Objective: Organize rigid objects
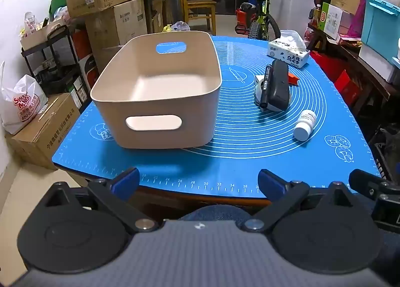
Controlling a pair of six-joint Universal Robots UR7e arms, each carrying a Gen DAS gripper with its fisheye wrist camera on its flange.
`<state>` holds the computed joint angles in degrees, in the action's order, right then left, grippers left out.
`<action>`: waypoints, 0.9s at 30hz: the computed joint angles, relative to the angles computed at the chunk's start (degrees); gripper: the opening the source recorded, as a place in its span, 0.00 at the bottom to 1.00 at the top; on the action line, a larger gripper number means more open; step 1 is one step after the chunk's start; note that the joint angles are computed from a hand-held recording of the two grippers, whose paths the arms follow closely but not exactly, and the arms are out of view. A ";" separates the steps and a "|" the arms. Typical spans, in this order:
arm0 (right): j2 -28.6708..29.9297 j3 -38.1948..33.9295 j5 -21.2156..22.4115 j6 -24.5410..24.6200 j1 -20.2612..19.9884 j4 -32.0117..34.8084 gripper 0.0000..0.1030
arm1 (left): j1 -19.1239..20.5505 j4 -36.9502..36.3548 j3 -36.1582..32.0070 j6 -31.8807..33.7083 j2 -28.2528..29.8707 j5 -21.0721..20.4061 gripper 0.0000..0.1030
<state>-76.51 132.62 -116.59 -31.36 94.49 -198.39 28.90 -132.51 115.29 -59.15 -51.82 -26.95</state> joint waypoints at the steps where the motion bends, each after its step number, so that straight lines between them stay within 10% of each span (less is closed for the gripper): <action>1: 0.04 -0.01 -0.11 -0.06 0.03 -0.06 0.98 | 0.00 0.38 -0.09 -0.21 -0.02 -0.05 0.97; 27: 0.25 0.02 0.02 -0.55 -0.05 -0.81 0.98 | 0.00 0.46 -0.04 -0.21 -0.12 -0.11 0.97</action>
